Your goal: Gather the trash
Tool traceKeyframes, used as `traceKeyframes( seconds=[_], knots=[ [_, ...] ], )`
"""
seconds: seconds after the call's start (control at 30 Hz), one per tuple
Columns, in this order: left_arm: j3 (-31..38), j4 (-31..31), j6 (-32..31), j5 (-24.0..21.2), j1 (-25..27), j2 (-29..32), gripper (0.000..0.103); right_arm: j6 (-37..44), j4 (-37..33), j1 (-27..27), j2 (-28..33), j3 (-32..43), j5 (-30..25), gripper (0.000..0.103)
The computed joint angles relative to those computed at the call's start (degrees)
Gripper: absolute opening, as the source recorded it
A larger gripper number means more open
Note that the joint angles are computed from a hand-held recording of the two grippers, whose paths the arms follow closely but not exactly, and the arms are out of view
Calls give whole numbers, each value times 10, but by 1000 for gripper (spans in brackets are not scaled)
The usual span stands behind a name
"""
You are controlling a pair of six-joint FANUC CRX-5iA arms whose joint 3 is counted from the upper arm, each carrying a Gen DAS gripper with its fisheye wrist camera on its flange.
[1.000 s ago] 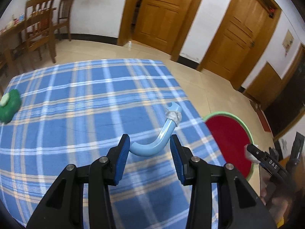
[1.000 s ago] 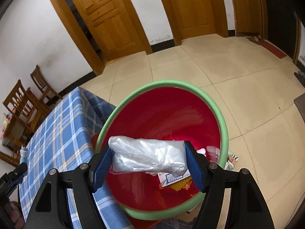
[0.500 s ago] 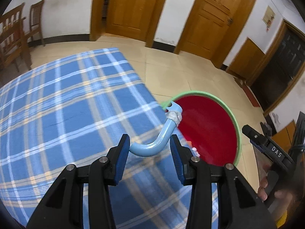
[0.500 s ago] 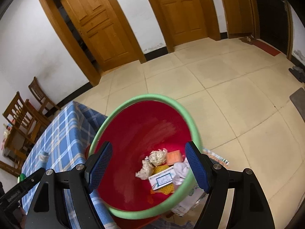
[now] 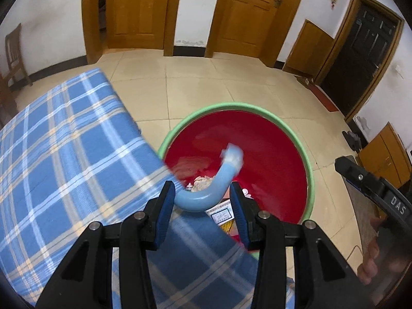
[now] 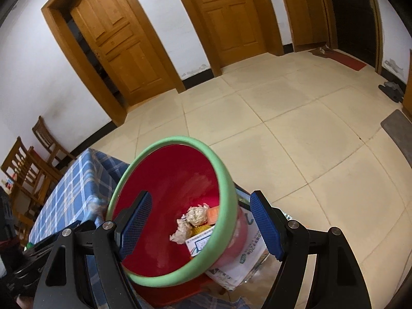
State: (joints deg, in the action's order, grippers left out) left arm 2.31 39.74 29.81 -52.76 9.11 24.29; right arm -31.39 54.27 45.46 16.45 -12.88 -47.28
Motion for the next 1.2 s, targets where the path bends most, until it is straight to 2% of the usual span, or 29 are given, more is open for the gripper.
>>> traceKeyframes(
  seconds=[0.07,0.13,0.6,0.9,1.03,1.2],
  knots=[
    [4,-1,3,-4,-3,2,44,-7,1,0,-5,-7,-1,79],
    [6,-2,11,-6,-4,3,51,-12,3,-1,-7,-12,1,79],
    [-9,9,38,7,25,-20,51,-15,17,11,-16,-18,7,79],
    [-46,10,62,36,67,-62,59,21,32,34,1,21,6,79],
    [-75,19,56,61,85,-86,68,46,36,46,11,41,9,79],
    [-109,34,41,81,111,-117,70,80,36,63,23,67,7,79]
  ],
)
